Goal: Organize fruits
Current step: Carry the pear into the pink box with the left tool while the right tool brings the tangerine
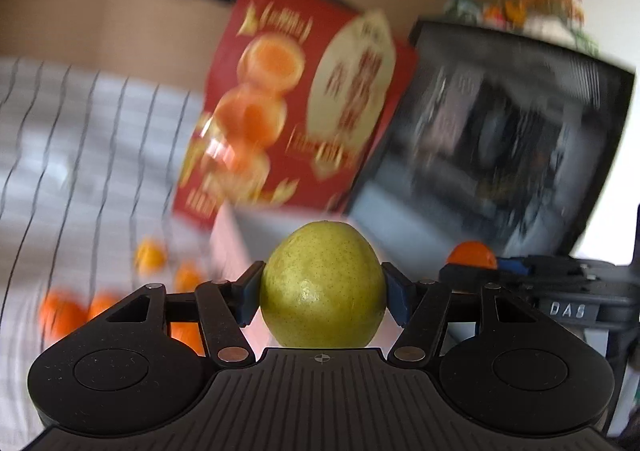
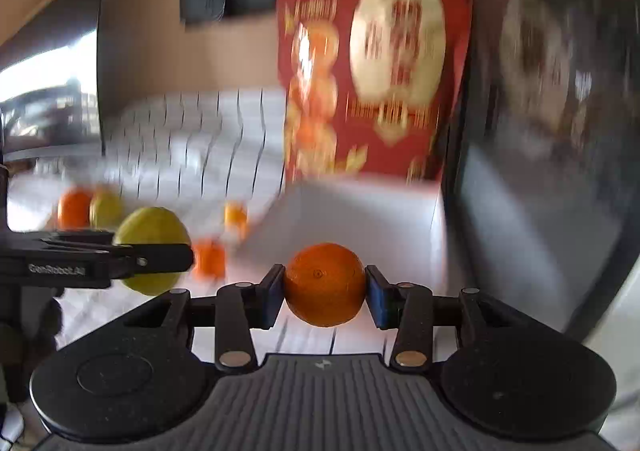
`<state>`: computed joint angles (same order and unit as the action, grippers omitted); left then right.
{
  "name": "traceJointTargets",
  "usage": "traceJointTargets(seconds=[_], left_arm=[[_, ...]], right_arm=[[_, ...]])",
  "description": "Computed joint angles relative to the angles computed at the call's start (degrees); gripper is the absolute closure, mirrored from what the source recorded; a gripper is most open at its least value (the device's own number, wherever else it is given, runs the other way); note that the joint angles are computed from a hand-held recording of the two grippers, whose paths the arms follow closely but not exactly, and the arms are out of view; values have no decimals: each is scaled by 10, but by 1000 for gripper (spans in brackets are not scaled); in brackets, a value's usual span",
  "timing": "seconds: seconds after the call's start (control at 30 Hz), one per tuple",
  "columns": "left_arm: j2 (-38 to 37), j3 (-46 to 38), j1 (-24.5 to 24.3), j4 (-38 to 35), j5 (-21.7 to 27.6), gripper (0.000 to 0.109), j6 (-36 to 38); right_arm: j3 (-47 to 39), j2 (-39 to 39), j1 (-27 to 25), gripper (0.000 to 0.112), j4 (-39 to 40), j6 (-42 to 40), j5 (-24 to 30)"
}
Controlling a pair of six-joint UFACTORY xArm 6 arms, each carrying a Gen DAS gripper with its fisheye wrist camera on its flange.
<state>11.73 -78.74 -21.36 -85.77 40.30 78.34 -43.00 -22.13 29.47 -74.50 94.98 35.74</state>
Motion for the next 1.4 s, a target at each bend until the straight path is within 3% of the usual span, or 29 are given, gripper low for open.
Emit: traceJointTargets(seconds=[0.17,0.33,0.43,0.57,0.67,0.8,0.93,1.1,1.4], left_arm=[[113,-193,-45,111,-47,42,-154],[257,-380,-62,345,-3,42,-387],[316,-450,-68,442,47,42,-451],[343,-465,-78,501,72,42,-483],[304,-390,-97,540,7,42,-446],[295,-367,-109,585,-6,42,-460],[272,-318,-121,581,-73,46,-424],[254,-305,-117,512,-71,46,-377],[149,-163,-40,143,-99,47,-140]], right_arm=[[-120,49,-17,70,19,-75,67],[-204,117,-58,70,44,-110,111],[-231,145,-77,70,63,-125,121],[-237,155,-87,70,64,-129,125],[-235,155,-85,70,66,-132,128],[-230,154,-83,70,66,-133,128],[-224,151,-83,70,75,-134,126],[-228,160,-86,70,86,-137,121],[-218,178,-110,70,140,-131,69]])
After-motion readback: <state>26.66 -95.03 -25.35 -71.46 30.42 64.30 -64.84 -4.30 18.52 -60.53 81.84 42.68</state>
